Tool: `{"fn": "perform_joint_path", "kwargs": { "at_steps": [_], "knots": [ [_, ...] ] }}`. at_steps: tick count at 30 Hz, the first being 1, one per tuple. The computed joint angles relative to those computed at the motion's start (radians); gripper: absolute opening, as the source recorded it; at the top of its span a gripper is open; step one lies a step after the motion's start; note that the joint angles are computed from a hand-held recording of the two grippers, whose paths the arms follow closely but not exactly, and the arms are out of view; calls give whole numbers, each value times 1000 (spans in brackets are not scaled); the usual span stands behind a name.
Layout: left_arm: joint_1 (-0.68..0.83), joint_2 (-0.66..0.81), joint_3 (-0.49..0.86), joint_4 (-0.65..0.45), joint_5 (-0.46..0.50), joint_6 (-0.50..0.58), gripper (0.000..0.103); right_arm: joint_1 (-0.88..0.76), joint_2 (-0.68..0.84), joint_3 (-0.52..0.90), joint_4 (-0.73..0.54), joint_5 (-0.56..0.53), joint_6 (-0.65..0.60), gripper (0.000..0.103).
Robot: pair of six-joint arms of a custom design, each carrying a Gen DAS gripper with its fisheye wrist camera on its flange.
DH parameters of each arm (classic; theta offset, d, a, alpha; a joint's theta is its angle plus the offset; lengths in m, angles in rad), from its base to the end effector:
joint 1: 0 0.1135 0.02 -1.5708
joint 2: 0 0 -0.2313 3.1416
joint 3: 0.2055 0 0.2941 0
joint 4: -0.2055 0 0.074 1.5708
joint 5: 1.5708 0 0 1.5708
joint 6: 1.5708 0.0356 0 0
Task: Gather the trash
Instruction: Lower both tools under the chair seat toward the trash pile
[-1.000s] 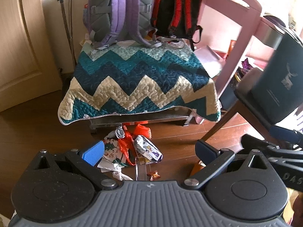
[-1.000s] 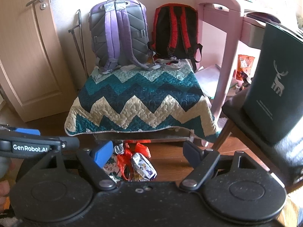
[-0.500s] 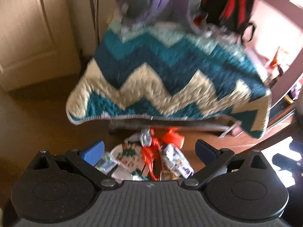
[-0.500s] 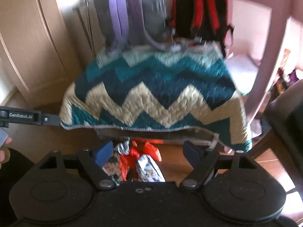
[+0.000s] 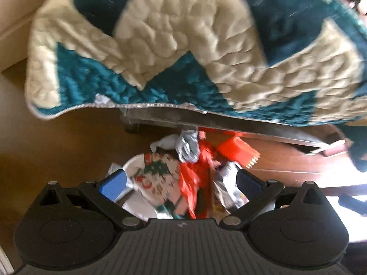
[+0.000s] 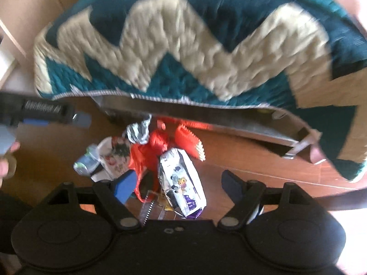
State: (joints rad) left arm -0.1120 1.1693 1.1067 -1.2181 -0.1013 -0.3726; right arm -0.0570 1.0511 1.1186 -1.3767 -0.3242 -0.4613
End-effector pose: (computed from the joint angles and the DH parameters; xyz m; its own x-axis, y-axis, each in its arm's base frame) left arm 0.2508 -0.0246 0.2634 -0.9169 -0.2613 -0.3017 -0.2698 0.9628 -0.0139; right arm 0.2165 -0.0010 0.2895 -0.8510 -0.3740 -0.3686 -0.4546 0.8762 0.1604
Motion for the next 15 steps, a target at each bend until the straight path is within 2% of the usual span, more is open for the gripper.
{"fn": "perform_joint_path", "kwargs": {
  "at_steps": [5, 8, 10, 15],
  "knots": [
    [33, 110, -86, 207, -1, 94, 102, 41, 74, -121, 139, -1, -10, 81],
    [51, 178, -125, 319, 38, 150, 102, 47, 128, -167, 200, -1, -10, 81],
    [51, 225, -133, 358, 54, 171, 101, 61, 180, -194, 253, 8, 5, 80],
    [18, 343, -143, 446, 7, 201, 94, 92, 296, -246, 379, 45, -2, 79]
  ]
}}
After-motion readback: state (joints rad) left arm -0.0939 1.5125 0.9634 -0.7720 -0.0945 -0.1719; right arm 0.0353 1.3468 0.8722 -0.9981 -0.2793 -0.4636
